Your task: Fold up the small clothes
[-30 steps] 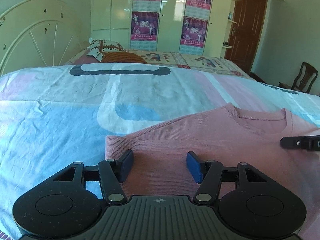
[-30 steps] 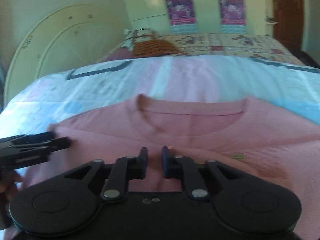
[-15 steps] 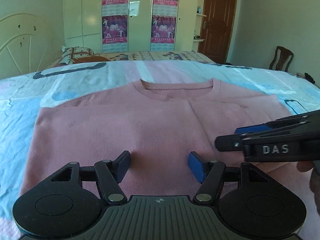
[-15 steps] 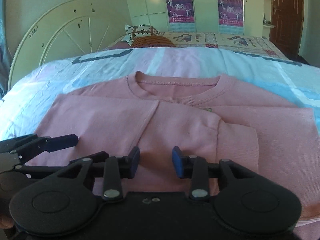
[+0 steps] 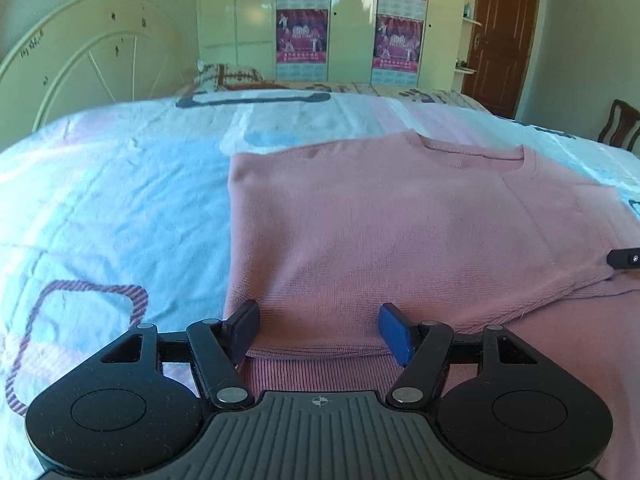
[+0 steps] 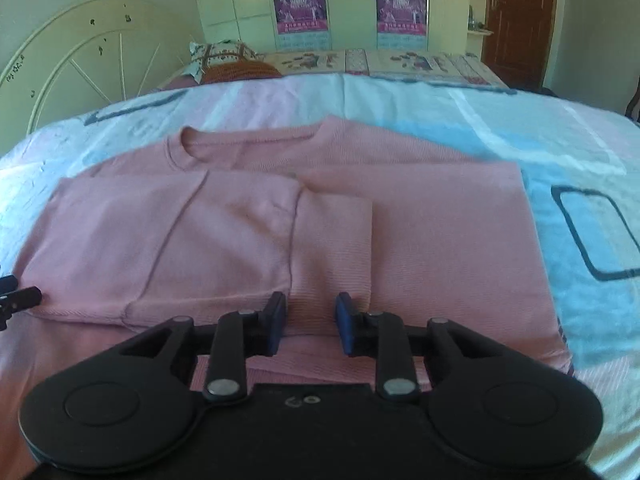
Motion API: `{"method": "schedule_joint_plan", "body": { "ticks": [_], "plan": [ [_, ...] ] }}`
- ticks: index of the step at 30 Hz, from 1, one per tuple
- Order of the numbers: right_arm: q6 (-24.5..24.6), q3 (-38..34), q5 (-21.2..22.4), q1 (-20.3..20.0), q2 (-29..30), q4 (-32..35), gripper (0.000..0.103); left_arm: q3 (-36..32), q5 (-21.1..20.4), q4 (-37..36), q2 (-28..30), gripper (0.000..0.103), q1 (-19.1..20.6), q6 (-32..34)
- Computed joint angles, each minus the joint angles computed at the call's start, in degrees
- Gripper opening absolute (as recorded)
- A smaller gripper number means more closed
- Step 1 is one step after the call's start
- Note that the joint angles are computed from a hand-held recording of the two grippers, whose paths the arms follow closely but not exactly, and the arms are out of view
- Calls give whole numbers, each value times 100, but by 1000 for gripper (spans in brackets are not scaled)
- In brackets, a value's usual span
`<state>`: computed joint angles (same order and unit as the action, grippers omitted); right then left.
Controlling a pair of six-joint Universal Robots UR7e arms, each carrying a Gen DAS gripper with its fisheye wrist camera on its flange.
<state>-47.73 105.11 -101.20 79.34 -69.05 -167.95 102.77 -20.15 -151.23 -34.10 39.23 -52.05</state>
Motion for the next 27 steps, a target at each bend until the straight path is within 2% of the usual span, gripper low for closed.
{"method": "schedule_joint_plan", "body": {
  "ticks": [2, 3, 4, 5, 6, 7, 11, 16, 19, 27],
  "plan": [
    [106, -57, -55, 47, -34, 115, 23, -57, 69, -196, 44, 66, -105, 106],
    [60, 6, 33, 52, -92, 1, 25, -84, 80, -337, 81, 66, -121, 263],
    [-3, 74, 178, 26, -139, -113, 27, -158, 44, -239, 115, 66, -101, 293],
    [-16, 71, 135, 25, -128, -116, 28, -257, -44, 99, 122, 66, -57, 138],
    [30, -9, -146, 63, -51, 1, 27, -364, -208, 519, 118, 66, 12, -107],
    [53, -86, -408, 80, 49, 87, 28, -406, -159, 698, 148, 66, 11, -263],
    [-204, 64, -428, 60, 41, -161, 31, -487, -125, 958, 165, 67, -7, -421],
    [-134, 249, -107, 53, -81, -472, 29, -382, -168, 724, 129, 67, -31, -236],
    [-89, 176, -374, 77, 72, -447, 32, -343, -170, 547, 137, 68, -18, -77],
    [-194, 203, -491, 90, 91, -537, 34, -327, -158, 551, 131, 74, -3, -74]
  ]
}}
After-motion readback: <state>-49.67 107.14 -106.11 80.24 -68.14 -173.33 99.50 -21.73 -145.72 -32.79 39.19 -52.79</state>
